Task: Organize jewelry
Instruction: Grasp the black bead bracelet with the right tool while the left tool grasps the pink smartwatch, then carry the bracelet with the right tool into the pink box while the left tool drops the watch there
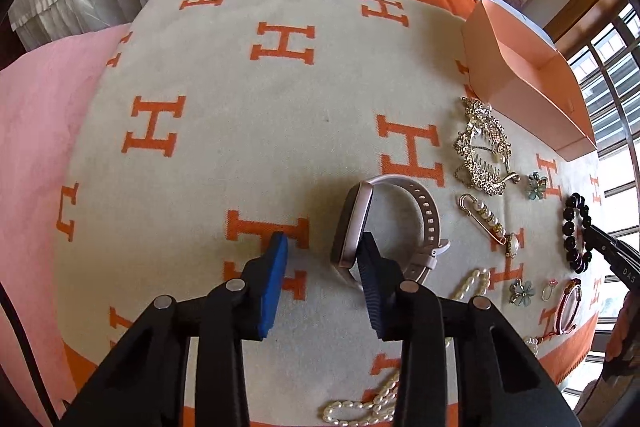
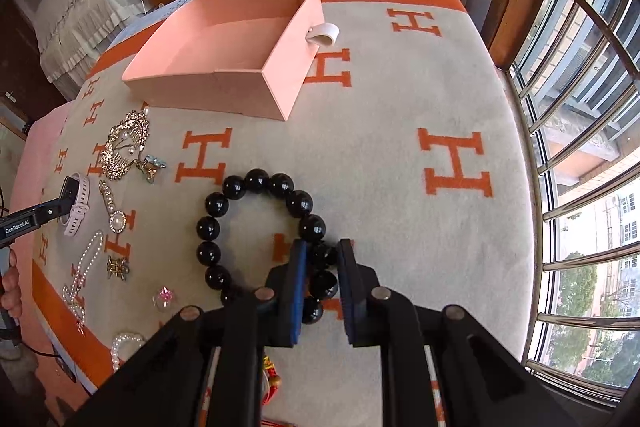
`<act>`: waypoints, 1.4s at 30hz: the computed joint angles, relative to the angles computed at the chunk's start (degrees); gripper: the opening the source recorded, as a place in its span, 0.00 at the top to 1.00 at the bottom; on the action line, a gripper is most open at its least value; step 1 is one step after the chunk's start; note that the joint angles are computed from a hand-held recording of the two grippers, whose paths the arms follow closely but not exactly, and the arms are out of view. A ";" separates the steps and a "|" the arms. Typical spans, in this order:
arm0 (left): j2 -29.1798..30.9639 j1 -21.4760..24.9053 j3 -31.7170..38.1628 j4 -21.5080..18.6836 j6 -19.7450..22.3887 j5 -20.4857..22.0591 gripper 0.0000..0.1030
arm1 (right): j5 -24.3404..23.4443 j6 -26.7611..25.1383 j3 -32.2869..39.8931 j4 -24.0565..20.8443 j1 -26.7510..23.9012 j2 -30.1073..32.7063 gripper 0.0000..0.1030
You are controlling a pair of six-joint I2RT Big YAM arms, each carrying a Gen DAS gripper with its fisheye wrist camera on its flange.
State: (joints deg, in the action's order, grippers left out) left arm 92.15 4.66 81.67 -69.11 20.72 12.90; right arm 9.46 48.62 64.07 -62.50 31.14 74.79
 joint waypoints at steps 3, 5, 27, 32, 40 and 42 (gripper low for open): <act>1.18 -0.24 1.64 -2.21 -0.24 0.04 0.91 | -1.00 0.57 -0.57 0.86 -0.18 -0.63 0.85; 1.62 -0.18 2.34 -3.41 -0.25 0.69 0.92 | -2.06 0.92 -0.89 1.78 -0.56 -1.05 0.85; 0.40 -13.99 12.34 5.31 -4.87 5.19 0.92 | 3.31 -4.47 18.60 8.82 -2.99 4.40 0.85; 5.46 -18.02 14.73 8.25 -7.78 2.58 0.92 | 1.21 -3.36 20.52 11.53 -5.73 8.26 0.85; 9.59 -19.10 14.98 8.67 -6.85 2.34 0.55 | 3.35 -0.64 20.75 4.89 -8.46 13.29 0.84; 8.98 -18.49 14.23 8.67 -6.77 4.11 0.52 | 2.60 0.14 18.48 5.78 -8.85 11.94 0.84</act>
State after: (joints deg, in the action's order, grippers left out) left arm 101.13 -13.83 95.90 -60.44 13.94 17.01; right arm 12.07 48.77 82.55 -56.73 22.29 86.73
